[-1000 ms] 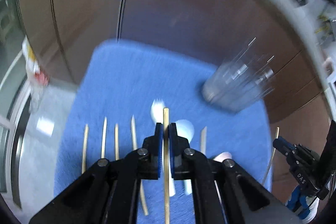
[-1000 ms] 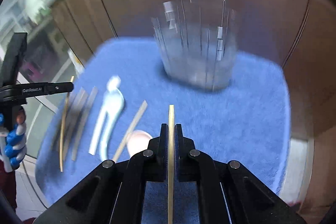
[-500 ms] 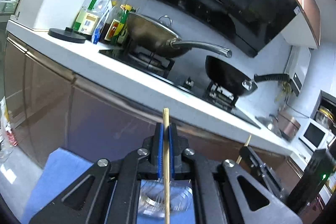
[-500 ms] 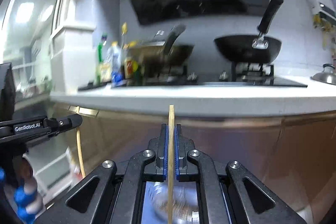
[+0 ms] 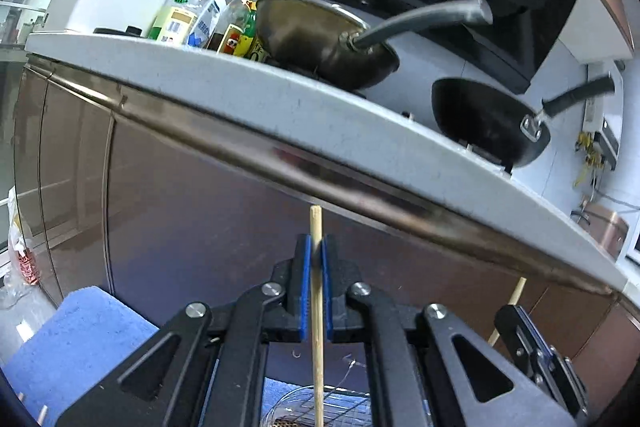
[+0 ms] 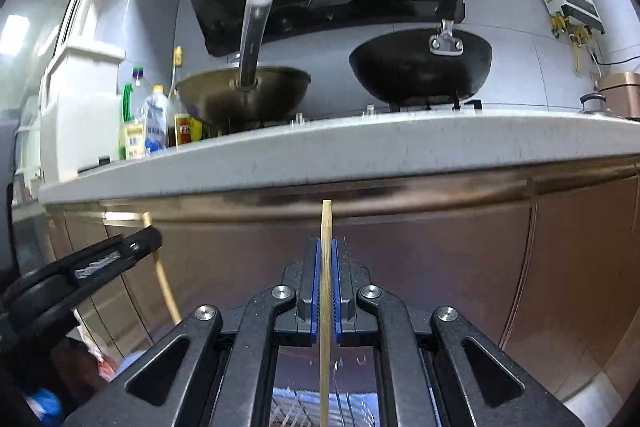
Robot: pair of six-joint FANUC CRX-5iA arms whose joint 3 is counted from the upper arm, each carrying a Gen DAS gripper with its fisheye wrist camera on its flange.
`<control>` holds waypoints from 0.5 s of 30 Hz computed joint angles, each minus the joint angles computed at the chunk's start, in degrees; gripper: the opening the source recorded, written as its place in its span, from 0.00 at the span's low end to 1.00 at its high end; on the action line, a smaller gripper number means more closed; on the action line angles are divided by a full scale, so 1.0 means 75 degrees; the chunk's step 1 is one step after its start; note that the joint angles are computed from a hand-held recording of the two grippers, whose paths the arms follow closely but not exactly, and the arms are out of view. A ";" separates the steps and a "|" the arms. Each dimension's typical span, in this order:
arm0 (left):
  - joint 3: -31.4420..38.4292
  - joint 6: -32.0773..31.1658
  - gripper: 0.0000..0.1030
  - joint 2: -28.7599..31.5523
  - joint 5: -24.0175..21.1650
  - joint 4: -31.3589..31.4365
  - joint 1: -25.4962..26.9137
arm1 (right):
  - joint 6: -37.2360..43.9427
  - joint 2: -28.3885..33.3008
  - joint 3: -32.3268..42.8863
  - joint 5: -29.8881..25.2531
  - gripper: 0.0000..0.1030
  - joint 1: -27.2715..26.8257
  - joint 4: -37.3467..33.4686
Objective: Organize utensils
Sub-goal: 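Carry both chopsticks over the clear holder and open both tools to drop them in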
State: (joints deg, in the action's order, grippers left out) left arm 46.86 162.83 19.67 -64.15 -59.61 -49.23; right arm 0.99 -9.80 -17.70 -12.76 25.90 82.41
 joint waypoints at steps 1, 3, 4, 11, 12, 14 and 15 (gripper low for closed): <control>-0.0068 0.0067 0.05 0.0031 -0.0029 -0.0165 -0.0051 | -0.0207 -0.0035 -0.0145 0.0077 0.05 -0.0064 0.0313; -0.0281 0.0289 0.07 -0.0024 -0.0078 -0.0453 -0.0156 | -0.0412 -0.0096 -0.0375 0.0042 0.05 -0.0091 0.0714; -0.0365 0.0306 0.06 -0.0070 -0.0061 -0.0458 -0.0160 | -0.0516 -0.0150 -0.0486 0.0056 0.05 -0.0124 0.0885; -0.1090 0.0047 0.17 -0.0736 0.0243 -0.0091 -0.0165 | 0.0146 -0.0589 -0.0939 -0.0219 0.27 0.0135 -0.0016; -0.1173 -0.0028 0.23 -0.0847 0.0260 -0.0009 -0.0177 | 0.0454 -0.0625 -0.0898 -0.0349 0.27 0.0257 -0.0374; -0.1242 -0.0108 0.31 -0.0989 0.0132 -0.0054 -0.0279 | 0.0982 -0.0762 -0.0882 -0.0656 0.27 0.0494 -0.0974; -0.1252 -0.0190 0.31 -0.1051 -0.0002 -0.0133 -0.0368 | 0.1118 -0.0812 -0.0874 -0.0751 0.27 0.0566 -0.1127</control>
State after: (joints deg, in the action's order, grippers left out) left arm 37.47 161.41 11.79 -64.16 -60.61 -51.99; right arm 9.38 -15.89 -24.26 -18.40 30.14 73.95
